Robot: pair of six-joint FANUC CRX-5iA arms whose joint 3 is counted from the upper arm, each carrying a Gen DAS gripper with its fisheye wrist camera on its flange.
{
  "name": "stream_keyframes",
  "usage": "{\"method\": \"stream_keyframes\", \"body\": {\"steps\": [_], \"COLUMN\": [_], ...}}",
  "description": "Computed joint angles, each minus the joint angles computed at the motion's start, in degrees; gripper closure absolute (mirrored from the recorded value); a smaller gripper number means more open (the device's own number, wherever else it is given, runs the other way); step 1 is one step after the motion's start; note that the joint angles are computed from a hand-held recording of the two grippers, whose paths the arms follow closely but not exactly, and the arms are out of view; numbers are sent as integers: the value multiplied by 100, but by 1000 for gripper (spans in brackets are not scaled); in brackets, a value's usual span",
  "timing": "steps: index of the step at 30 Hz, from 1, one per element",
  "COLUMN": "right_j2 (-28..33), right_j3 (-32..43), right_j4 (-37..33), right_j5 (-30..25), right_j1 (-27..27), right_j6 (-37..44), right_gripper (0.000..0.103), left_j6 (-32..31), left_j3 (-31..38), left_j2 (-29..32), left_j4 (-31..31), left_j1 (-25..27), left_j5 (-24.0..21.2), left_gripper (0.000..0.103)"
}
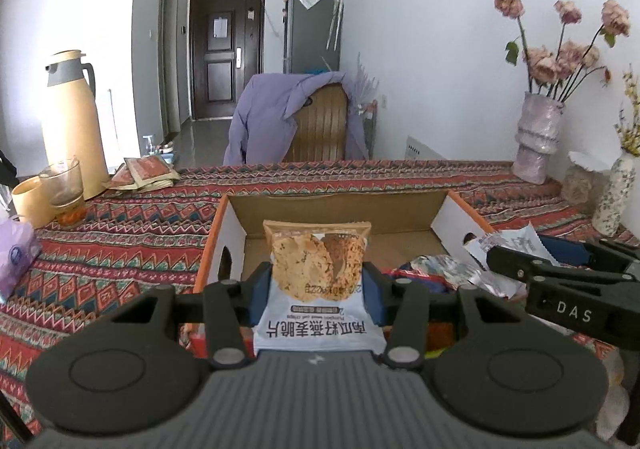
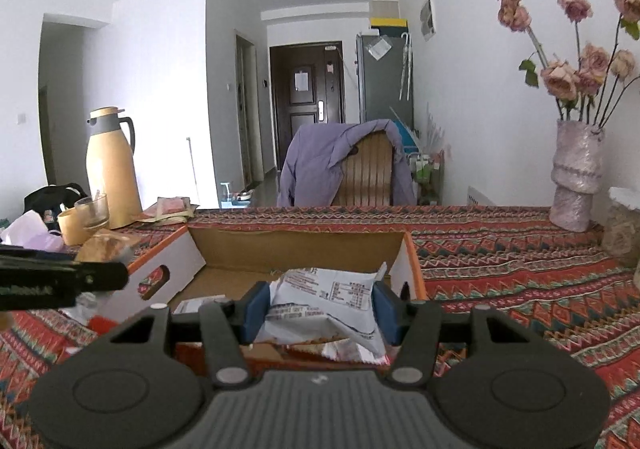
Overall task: Organize snacks
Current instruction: 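Carry both packets over the box and open both tools to drop them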
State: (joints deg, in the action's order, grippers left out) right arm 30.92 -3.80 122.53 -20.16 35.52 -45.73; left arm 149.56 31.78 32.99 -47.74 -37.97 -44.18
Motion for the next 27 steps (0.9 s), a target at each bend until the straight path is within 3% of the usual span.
{"method": "stream_keyframes", "body": {"steps": [6,11,19,21,23,27], "right_j2": [430,786,1163,1175,1152,941], "right_j3": [596,1084,1698,1720,1678,1313], "right_j4": [-1248,-2756,-4648,-4792,-4723,-3881], "right_j5": [82,-27,-228,-225,-160,84], "right_j1": [111,316,566,581,558,405], "right_j6": [1038,2399,4082,4196,4098,3257], "right_gripper": [48,48,45,40,25,9], "left_j6": [-554,-939,-1258,-1249,-1141,-687], "left_j3": [733,1252,1516,1440,1301,1024], "left_j2": [524,933,1231,1198,1111,885], "left_j4": [594,1050,1386,1416,1442,973], "left_j1": [290,499,632,649,673,557], "left_j5": [-286,-584,-729,-652,-542,-352], "left_gripper": [55,55,54,45,35,8]}}
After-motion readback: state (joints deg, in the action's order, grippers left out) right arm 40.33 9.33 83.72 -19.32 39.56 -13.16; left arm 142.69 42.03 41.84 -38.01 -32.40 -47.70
